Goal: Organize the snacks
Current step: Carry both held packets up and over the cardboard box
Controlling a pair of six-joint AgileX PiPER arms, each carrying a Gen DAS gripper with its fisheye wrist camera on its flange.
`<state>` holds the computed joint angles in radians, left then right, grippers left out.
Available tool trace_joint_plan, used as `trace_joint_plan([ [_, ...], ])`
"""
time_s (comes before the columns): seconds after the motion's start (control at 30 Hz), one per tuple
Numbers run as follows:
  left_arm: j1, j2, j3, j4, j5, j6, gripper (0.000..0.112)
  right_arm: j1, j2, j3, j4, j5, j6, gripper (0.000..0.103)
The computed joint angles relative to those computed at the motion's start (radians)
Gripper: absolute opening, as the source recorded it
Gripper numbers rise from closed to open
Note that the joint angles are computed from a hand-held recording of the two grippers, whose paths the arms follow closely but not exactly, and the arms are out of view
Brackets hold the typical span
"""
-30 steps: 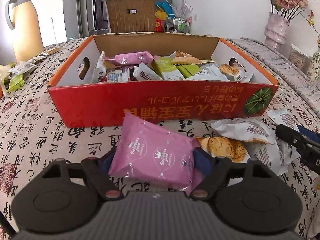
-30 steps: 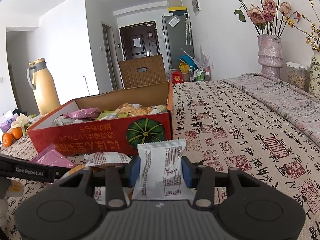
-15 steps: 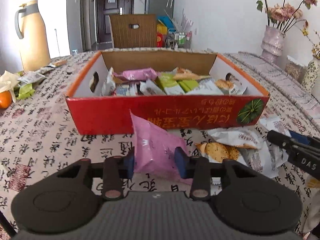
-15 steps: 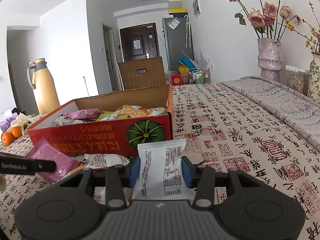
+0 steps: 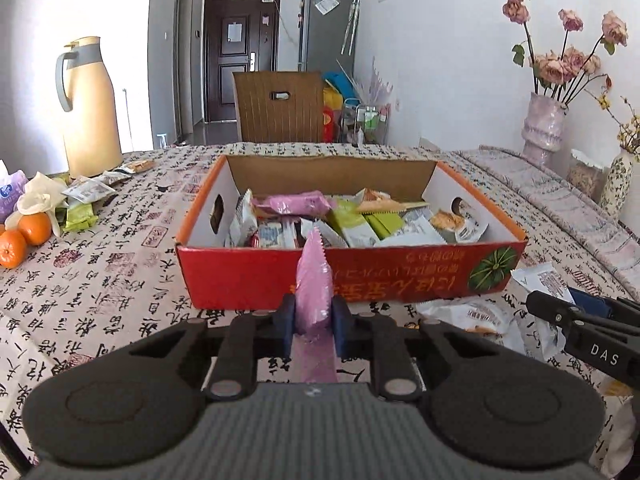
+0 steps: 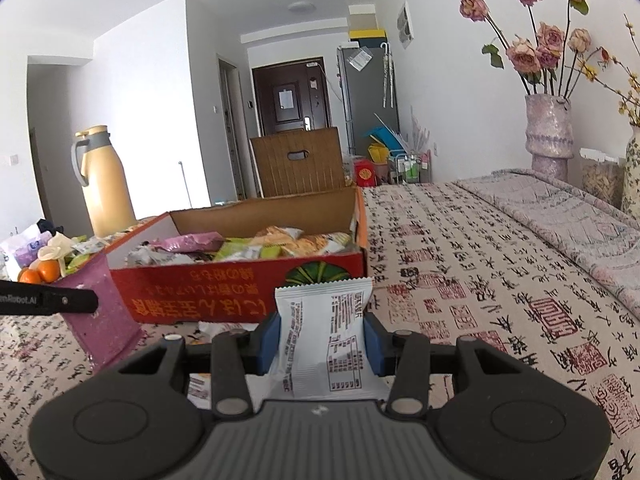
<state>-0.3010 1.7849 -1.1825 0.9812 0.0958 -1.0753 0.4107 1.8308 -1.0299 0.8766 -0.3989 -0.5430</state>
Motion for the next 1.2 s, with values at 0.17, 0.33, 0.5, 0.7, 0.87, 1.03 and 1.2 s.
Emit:
trace_joint_plan([
  [0.17,0.003,-0.037,0.016,0.221,-0.014,-0.220,0.019,0.012,-0.015,-0.018,-0.004,-0.003,-0.009,0.043],
  [0.33,-0.001,-0.065,-0.002,0.397,-0.015,-0.394,0.019,0.019,-0.014,-0.058,0.001,-0.005,-0.029,0.043],
  [0.5,-0.003,-0.061,-0.064,0.470,-0.012,-0.465,0.019,0.018,0.009,-0.135,0.008,0.004,-0.062,0.043],
  [0.7,-0.004,-0.005,-0.172,0.322,-0.007,-0.316,0.019,0.007,0.073,-0.276,0.059,0.040,-0.150,0.043],
  [0.87,-0.001,0.069,-0.283,0.012,-0.002,-0.010,0.019,-0.003,0.150,-0.417,0.147,0.079,-0.267,0.043],
  [1.03,0.008,0.163,-0.418,-0.328,0.033,0.306,0.019,-0.021,0.233,-0.564,0.276,0.122,-0.422,0.043],
  [1.2,0.022,0.273,-0.573,-0.523,0.089,0.479,0.019,-0.045,0.313,-0.692,0.462,0.147,-0.615,0.043],
])
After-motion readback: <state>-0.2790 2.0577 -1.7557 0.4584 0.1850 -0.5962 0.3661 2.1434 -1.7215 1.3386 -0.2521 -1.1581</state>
